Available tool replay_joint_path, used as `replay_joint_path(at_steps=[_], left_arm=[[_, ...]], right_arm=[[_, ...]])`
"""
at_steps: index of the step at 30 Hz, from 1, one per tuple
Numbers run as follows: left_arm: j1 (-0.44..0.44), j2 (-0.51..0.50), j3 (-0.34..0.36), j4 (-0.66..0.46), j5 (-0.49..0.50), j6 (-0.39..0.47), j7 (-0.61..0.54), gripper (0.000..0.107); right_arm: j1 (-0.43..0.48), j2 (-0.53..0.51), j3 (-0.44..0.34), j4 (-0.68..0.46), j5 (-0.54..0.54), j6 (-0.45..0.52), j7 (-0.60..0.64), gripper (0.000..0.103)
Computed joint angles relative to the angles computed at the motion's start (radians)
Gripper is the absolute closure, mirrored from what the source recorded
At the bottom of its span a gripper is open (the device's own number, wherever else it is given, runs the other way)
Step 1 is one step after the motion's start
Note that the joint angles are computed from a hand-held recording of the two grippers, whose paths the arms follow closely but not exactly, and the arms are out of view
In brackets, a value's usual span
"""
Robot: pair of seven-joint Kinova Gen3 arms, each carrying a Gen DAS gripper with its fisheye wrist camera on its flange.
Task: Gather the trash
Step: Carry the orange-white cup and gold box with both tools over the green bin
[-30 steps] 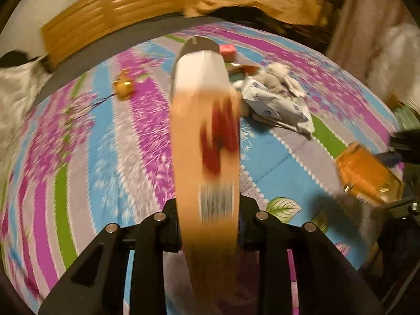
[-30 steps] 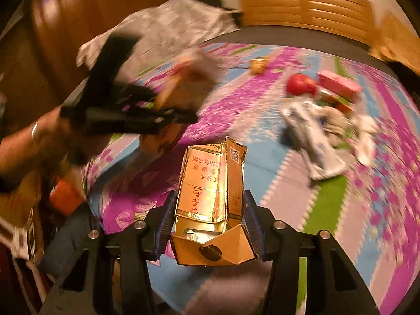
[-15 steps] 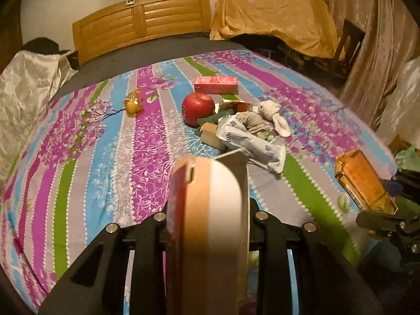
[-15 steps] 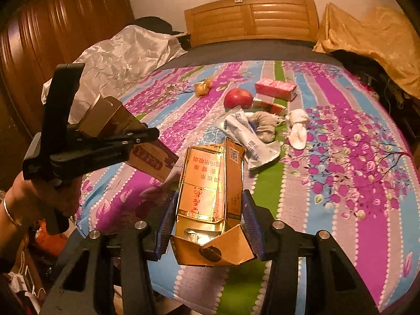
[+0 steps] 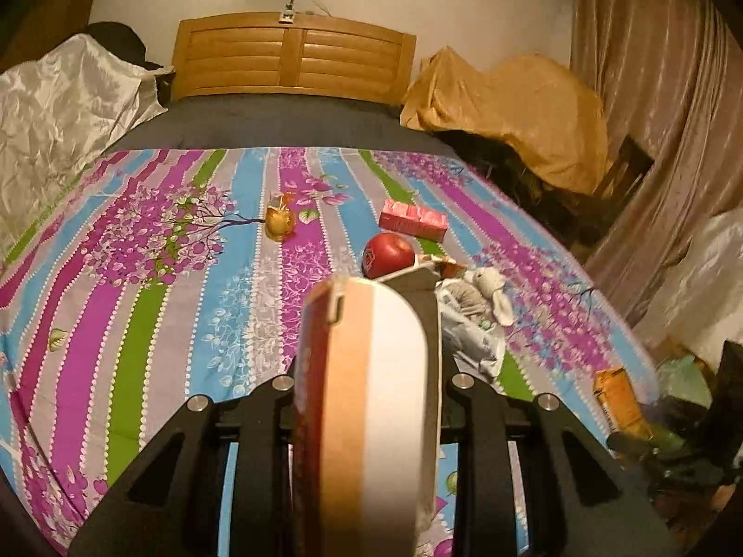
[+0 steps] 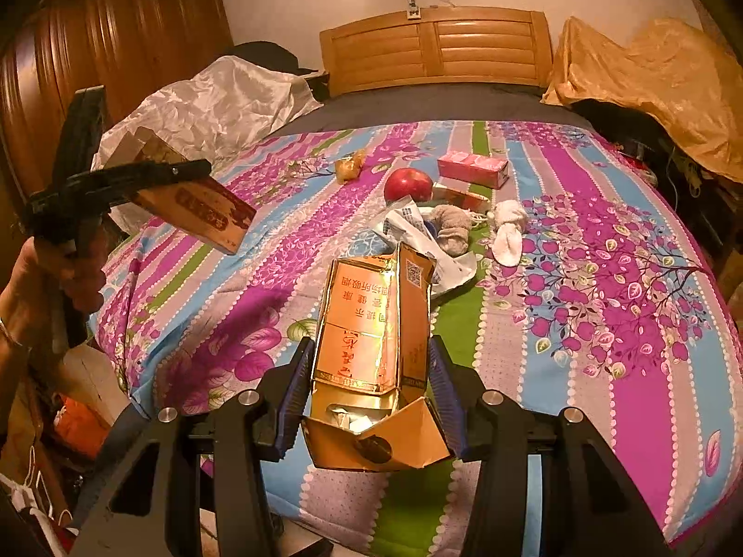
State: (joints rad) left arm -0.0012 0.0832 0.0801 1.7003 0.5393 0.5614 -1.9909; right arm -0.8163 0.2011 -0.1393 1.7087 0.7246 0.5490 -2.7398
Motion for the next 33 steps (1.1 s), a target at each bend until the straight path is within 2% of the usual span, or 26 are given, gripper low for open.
replay_joint_path(at_steps=[3, 8, 14, 15, 19, 22, 26, 33], left_arm=[[0.092, -0.011, -0.071, 0.007, -0.032, -0.009, 0.043, 0.081], [0.324, -0.026, -0.186, 0.027, -0.235, -0.079, 0.200, 0.081], [0.601, 0.015, -0.295, -0.049, -0.479, -0.054, 0.423, 0.081], [0.627, 0.024, -0.293, -0.065, -0.520, -0.050, 0.463, 0.081], [0.625, 0.072, -0.166, -0.156, -0.682, -0.030, 0.597, 0.081], [0.584, 0.110, -0.029, -0.225, -0.804, -0.011, 0.682, 0.081], [0.595, 0.175, 0.064, -0.336, -0.887, 0.023, 0.710, 0.081], [0.724, 0.303, 0.074, -0.549, -0.905, 0.074, 0.651, 0.081]], right_arm=[[-0.005, -0.002, 0.008, 0.002, 0.014, 0.010, -0.026, 0.053], [-0.005, -0.016, 0.002, 0.005, 0.037, 0.062, -0.059, 0.053], [0.013, -0.070, -0.022, 0.032, 0.088, 0.151, -0.131, 0.053], [0.017, -0.086, -0.030, 0.038, 0.103, 0.176, -0.150, 0.053], [0.057, -0.157, -0.068, 0.073, 0.142, 0.252, -0.202, 0.053], [0.101, -0.227, -0.097, 0.099, 0.153, 0.327, -0.217, 0.053], [0.168, -0.319, -0.129, 0.139, 0.149, 0.400, -0.214, 0.053], [0.296, -0.493, -0.147, 0.199, 0.104, 0.515, -0.153, 0.053]])
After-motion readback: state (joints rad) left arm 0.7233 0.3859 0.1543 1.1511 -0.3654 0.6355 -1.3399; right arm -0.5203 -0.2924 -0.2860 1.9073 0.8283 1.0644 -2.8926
